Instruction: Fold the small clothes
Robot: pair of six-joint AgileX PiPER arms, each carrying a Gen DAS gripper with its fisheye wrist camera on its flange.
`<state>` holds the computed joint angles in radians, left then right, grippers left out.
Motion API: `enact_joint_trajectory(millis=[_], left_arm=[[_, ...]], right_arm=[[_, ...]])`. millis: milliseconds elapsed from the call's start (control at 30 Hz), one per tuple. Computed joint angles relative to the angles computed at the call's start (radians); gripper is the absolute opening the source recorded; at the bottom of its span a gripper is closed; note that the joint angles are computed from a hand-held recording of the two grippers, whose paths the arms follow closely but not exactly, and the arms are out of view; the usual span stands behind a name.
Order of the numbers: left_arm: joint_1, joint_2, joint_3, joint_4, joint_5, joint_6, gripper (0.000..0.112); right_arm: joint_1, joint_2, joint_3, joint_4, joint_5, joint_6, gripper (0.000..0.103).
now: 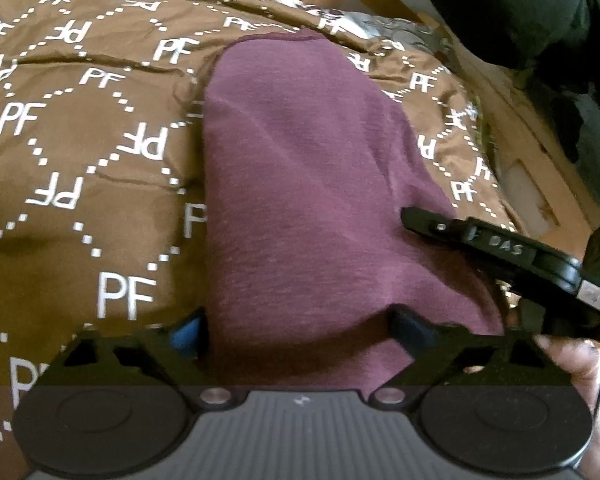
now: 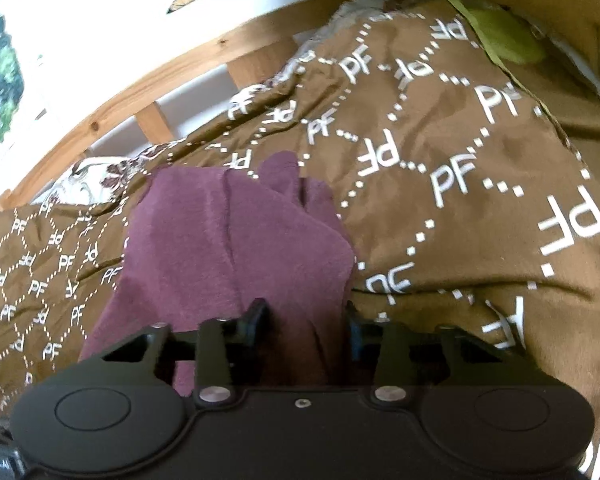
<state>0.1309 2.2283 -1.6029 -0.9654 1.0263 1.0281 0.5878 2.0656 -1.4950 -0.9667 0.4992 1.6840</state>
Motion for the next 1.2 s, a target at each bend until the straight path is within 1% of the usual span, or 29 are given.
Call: enact_joint_trajectory(millis=[33, 67, 100, 133, 167, 233, 300, 367, 433, 533, 600, 633, 700, 733, 800, 867, 933, 1000, 1033, 1067, 1133, 1167, 1200], left_arm=[[-0.002, -0.004, -0.001, 0.007, -0.003, -0.006, 0.086], [-0.003, -0.01, 0.003, 0.013, -0.01, -0.006, 0.083], [-0.005, -0.018, 0.01, 0.019, -0.021, -0.004, 0.077], [-0.006, -0.026, 0.017, 0.022, -0.032, -0.005, 0.069], [-0.005, -0.036, 0.025, 0.022, -0.039, -0.004, 0.065], [-0.004, -0.063, 0.049, 0.02, -0.055, 0.016, 0.051], [-0.007, -0.112, 0.107, -0.005, -0.103, 0.077, 0.047], [-0.012, -0.173, 0.192, -0.048, -0.179, 0.181, 0.045], [-0.012, -0.232, 0.27, -0.106, -0.254, 0.292, 0.044], [0.007, -0.286, 0.329, -0.222, -0.305, 0.425, 0.044], [0.021, -0.31, 0.354, -0.325, -0.344, 0.524, 0.044], [0.023, -0.318, 0.358, -0.37, -0.367, 0.567, 0.045], [0.017, -0.316, 0.344, -0.432, -0.426, 0.633, 0.045], [0.011, -0.306, 0.329, -0.458, -0.461, 0.658, 0.045], [0.009, -0.266, 0.278, -0.462, -0.506, 0.646, 0.046], [0.019, -0.209, 0.204, -0.39, -0.508, 0.547, 0.046], [0.027, -0.152, 0.13, -0.286, -0.497, 0.407, 0.046], [0.022, -0.105, 0.062, -0.155, -0.48, 0.253, 0.048], [0.019, -0.09, 0.042, -0.118, -0.474, 0.208, 0.051], [0.019, -0.089, 0.045, -0.114, -0.476, 0.204, 0.054], [0.013, -0.099, 0.062, -0.117, -0.494, 0.212, 0.068], [0.006, -0.108, 0.077, -0.124, -0.514, 0.223, 0.071], [0.0, -0.118, 0.095, -0.138, -0.536, 0.241, 0.078]], right_arm=[[0.009, 0.001, -0.006, -0.01, 0.016, -0.014, 0.031], [0.018, 0.003, -0.012, -0.024, 0.032, -0.023, 0.026], [0.028, 0.003, -0.015, -0.045, 0.044, -0.027, 0.022], [0.039, 0.005, -0.021, -0.066, 0.06, -0.034, 0.021], [0.051, 0.007, -0.026, -0.086, 0.077, -0.042, 0.019], [0.088, 0.018, -0.046, -0.144, 0.136, -0.057, 0.018], [0.141, 0.041, -0.079, -0.224, 0.218, -0.096, 0.017], [0.189, 0.063, -0.099, -0.314, 0.276, -0.118, 0.016], [0.222, 0.081, -0.123, -0.375, 0.313, -0.124, 0.015], [0.248, 0.097, -0.14, -0.475, 0.339, -0.086, 0.015], [0.255, 0.119, -0.162, -0.568, 0.354, -0.052, 0.015], [0.251, 0.132, -0.181, -0.611, 0.352, -0.031, 0.015], [0.233, 0.173, -0.262, -0.647, 0.328, -0.016, 0.015], [0.22, 0.199, -0.312, -0.643, 0.305, -0.024, 0.015], [0.189, 0.26, -0.427, -0.6, 0.24, -0.059, 0.015], [0.151, 0.329, -0.542, -0.52, 0.164, -0.132, 0.015], [0.124, 0.398, -0.658, -0.399, 0.119, -0.24, 0.015], [0.1, 0.458, -0.759, -0.231, 0.098, -0.377, 0.015], [0.093, 0.478, -0.789, -0.171, 0.101, -0.423, 0.015], [0.09, 0.491, -0.802, -0.131, 0.108, -0.45, 0.016], [0.08, 0.485, -0.769, -0.103, 0.108, -0.463, 0.018], [0.079, 0.479, -0.746, -0.117, 0.111, -0.44, 0.022], [0.077, 0.469, -0.719, -0.126, 0.118, -0.415, 0.027]])
